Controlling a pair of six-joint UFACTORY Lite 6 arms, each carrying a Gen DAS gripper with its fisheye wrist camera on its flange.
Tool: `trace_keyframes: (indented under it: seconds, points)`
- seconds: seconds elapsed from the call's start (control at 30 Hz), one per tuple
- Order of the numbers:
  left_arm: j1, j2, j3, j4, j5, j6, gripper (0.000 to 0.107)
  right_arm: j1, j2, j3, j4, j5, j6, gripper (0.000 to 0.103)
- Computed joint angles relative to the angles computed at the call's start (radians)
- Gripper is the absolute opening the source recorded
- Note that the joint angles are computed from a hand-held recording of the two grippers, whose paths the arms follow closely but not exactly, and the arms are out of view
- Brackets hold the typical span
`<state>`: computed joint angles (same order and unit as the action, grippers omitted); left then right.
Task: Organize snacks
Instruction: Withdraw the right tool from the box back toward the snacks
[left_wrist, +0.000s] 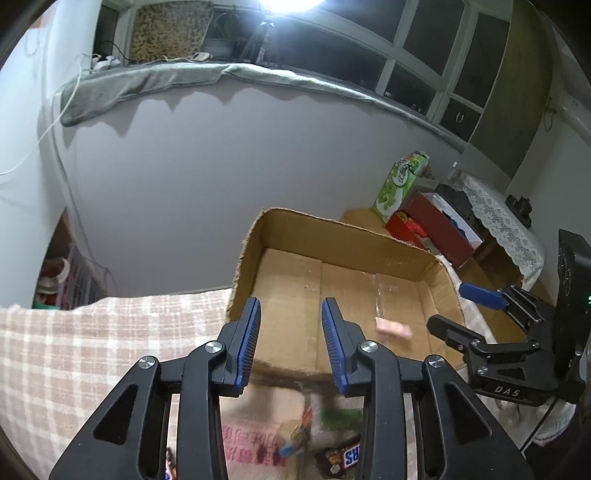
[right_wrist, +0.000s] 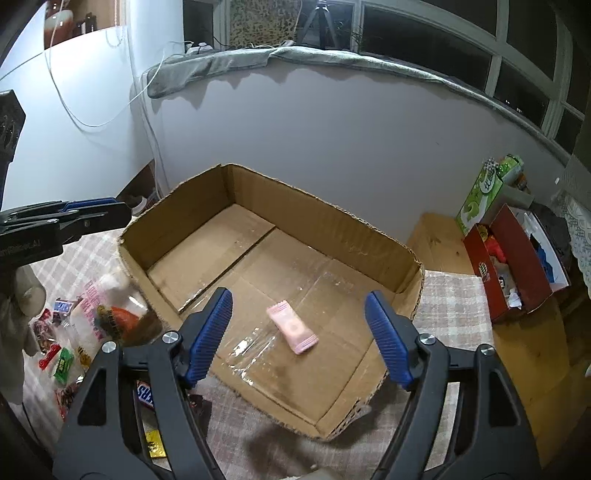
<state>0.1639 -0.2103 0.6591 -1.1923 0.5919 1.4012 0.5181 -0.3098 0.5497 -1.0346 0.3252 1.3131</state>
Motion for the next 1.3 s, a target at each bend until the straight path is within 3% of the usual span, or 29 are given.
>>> trace_keyframes:
  seconds: [0.17, 0.33, 0.57, 0.83, 1.03, 1.3]
  points:
    - [0.121, -0.116, -0.046, 0.06, 0.093, -0.012, 0.033, 0.048, -0.1, -0.033, 0.093, 0.052, -0.057, 0.077]
    - [0.292, -0.225, -0.089, 0.11, 0.222, 0.017, 0.033, 0.201, -0.239, -0.077, 0.131, 0.193, -0.044, 0.077]
    - [0.64, -0.344, -0.14, 0.165, 0.469, 0.145, 0.033, 0.518, -0.378, -0.121, 0.127, 0.43, 0.107, 0.077]
    - [1.036, -0.331, -0.169, 0.242, 0.699, 0.342, 0.033, 0.88, -0.405, -0.144, 0.123, 0.652, 0.328, 0.077]
    - [1.217, -0.224, -0.178, 0.314, 0.718, 0.471, 0.033, 0.998, -0.379, -0.183, 0.146, 0.661, 0.434, 0.077]
    - [1.328, -0.067, -0.219, 0.423, 0.627, 0.572, 0.033, 0.976, -0.353, -0.271, 0.182, 0.488, 0.489, 0.077]
